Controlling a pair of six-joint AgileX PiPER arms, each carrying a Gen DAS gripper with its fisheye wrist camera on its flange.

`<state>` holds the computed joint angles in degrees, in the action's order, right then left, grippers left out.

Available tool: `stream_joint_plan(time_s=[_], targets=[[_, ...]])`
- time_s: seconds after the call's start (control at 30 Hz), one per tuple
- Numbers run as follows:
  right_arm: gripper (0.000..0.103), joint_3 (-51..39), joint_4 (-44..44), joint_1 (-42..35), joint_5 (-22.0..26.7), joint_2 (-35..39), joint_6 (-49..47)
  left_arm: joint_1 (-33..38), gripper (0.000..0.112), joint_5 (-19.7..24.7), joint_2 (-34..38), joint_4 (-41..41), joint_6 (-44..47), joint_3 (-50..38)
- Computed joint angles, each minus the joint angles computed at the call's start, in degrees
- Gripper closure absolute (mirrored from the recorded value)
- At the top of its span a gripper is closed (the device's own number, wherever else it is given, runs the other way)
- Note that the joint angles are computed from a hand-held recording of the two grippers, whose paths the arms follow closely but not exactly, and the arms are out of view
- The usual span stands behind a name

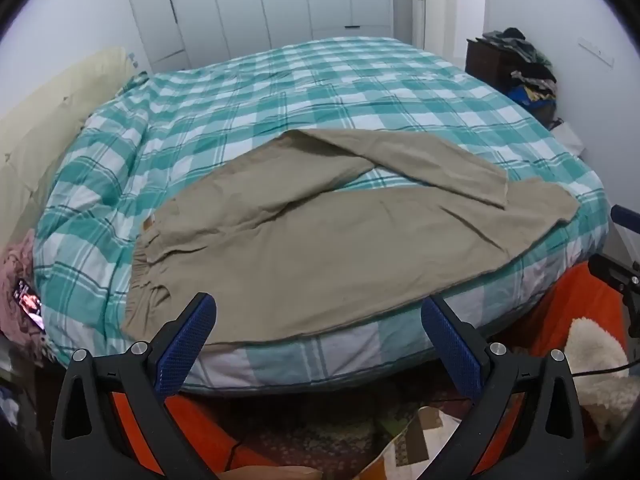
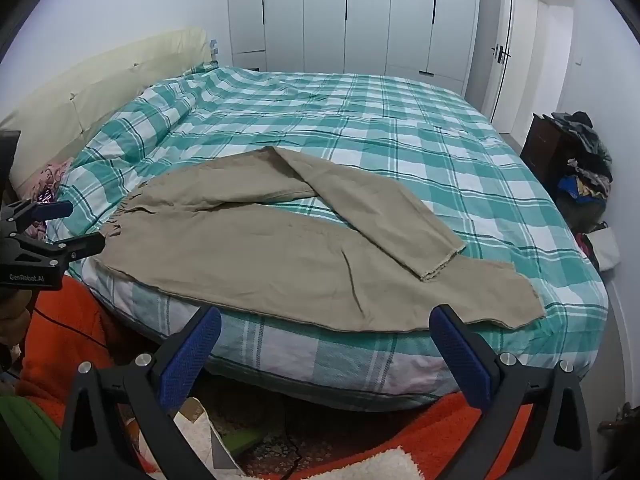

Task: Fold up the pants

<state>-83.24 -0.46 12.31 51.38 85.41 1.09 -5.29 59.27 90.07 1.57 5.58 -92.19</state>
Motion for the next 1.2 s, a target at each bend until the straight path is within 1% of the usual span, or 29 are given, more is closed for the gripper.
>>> stream_joint_plan(time_s=[0.13,0.17,0.27,0.33,0.37,0.43,0.57,0.63,1.2], targets=[[0.000,0.7,-0.4,0.0,-0.7,-0.2,0.2,0.3,0.010,-0.1,-0.1,-0.6,0.6,0.3],[0.000,0.9,-0.6,0.0,-1.0,-0.3,0.4,0.4,0.010,-1.1,-0.7,-0.9,1.0,1.9],[0.000,1.0,-0.3,-0.1,-1.0,-0.3,0.2,0.7,0.010,-1.5,-1.1,-1.4,1.7,2.8],[0.000,1.4,-1.5,1.3,-0.8,-0.9,1.9,0.6,0.010,-1.7,-1.3,-1.4,1.9,3.4],[0.000,1.4,-1.6,1.4,-0.8,-1.0,2.1,-0.8,0.010,-1.0,-1.1,-0.1,0.8,2.8],[0.000,1.3,-2.5,2.3,-0.5,-1.2,3.3,-1.1,0.010,-1.0,-1.2,0.0,0.7,3.0],[0.000,2.5,-2.6,2.7,-1.2,-1.6,4.1,-1.5,0.010,-0.8,-1.2,0.2,0.9,3.4],[0.000,2.8,-0.6,0.8,-1.6,-1.5,1.5,-1.6,0.010,-0.7,-1.3,0.1,1.0,3.6],[0.000,3.4,-0.2,0.5,-2.1,-1.2,1.0,-2.7,0.010,-1.0,-1.6,1.0,0.5,4.5]])
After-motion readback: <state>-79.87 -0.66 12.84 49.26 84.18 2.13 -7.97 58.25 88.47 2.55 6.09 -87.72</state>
